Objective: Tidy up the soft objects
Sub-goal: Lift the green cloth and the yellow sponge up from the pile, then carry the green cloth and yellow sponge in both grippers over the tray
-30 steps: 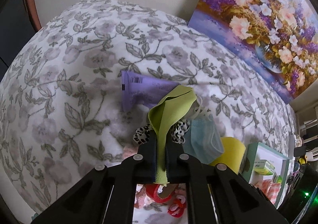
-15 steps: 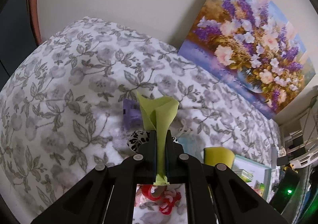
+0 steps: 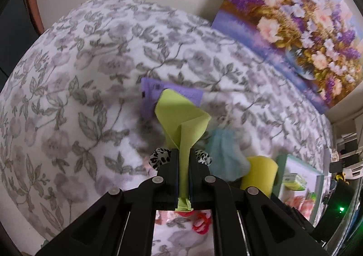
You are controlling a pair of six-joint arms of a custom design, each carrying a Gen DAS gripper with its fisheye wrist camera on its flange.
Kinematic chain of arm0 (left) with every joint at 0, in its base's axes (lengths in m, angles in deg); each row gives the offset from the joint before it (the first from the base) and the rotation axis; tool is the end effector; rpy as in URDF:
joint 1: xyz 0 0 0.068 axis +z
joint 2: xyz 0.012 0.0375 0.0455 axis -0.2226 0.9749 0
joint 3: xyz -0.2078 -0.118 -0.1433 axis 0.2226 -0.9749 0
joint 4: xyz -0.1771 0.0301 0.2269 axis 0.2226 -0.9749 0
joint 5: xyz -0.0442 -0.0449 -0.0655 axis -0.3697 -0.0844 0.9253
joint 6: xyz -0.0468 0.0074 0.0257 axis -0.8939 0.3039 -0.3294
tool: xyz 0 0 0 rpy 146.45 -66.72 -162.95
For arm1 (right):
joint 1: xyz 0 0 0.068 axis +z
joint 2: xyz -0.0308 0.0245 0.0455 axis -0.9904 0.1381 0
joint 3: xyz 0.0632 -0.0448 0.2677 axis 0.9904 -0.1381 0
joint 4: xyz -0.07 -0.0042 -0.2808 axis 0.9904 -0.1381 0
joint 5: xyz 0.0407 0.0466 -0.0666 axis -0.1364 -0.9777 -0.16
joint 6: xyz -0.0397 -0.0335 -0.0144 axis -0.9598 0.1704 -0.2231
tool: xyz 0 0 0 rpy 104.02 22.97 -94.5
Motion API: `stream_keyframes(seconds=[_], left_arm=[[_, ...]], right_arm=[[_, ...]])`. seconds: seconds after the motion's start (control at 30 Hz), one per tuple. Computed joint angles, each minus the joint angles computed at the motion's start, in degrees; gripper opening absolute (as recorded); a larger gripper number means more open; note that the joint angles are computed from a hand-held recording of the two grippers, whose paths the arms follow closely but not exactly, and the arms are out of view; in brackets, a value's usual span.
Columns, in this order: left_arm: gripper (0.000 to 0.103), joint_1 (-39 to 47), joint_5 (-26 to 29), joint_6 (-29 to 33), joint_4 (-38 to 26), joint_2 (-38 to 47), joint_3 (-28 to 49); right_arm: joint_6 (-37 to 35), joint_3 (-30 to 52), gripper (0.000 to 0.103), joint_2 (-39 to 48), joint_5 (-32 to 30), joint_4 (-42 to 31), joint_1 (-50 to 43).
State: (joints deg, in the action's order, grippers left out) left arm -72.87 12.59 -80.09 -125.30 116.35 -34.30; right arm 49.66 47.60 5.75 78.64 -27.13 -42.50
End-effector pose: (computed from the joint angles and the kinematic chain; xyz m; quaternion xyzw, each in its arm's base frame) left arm 0.1487 -0.2369 0.1621 -0.2074 0.9569 -0.0849 0.1848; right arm 0.1802 0.1475 0.0648 -0.0315 0.9777 0.1148 0.1732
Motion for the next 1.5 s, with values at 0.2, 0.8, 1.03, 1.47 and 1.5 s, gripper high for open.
stream_keyframes(seconds=[0.2,0.8,1.03,1.47,1.5], left_arm=[[0.008,0.8,1.9,-1.0,-1.2,0.9,-0.7],[0.039,1.5,0.3,2.2,-6.5,3.7,1.6],[0.009,1.1,-1.8,3.5,-4.3,3.6,1.7],[0.004,-0.8,-7.8,-0.1,-5.8,-4.5,0.0],[0.004,-1.0,-8.4,-0.3,-6.0,-5.2,0.1]], right_arm=[[0.0,1.1,0.057,3.7,-0.9,-0.9,-0.6],[-0.7,1.3,0.057,4.9,-1.2,-1.0,-0.8],[-0.9,1.1,0.057,4.8,-1.2,-0.9,-0.9],[-0.1,1.0,0.056,4.0,-1.0,-0.9,-0.4],[0.0,0.8,0.055,3.2,-1.0,-1.0,-0.3]])
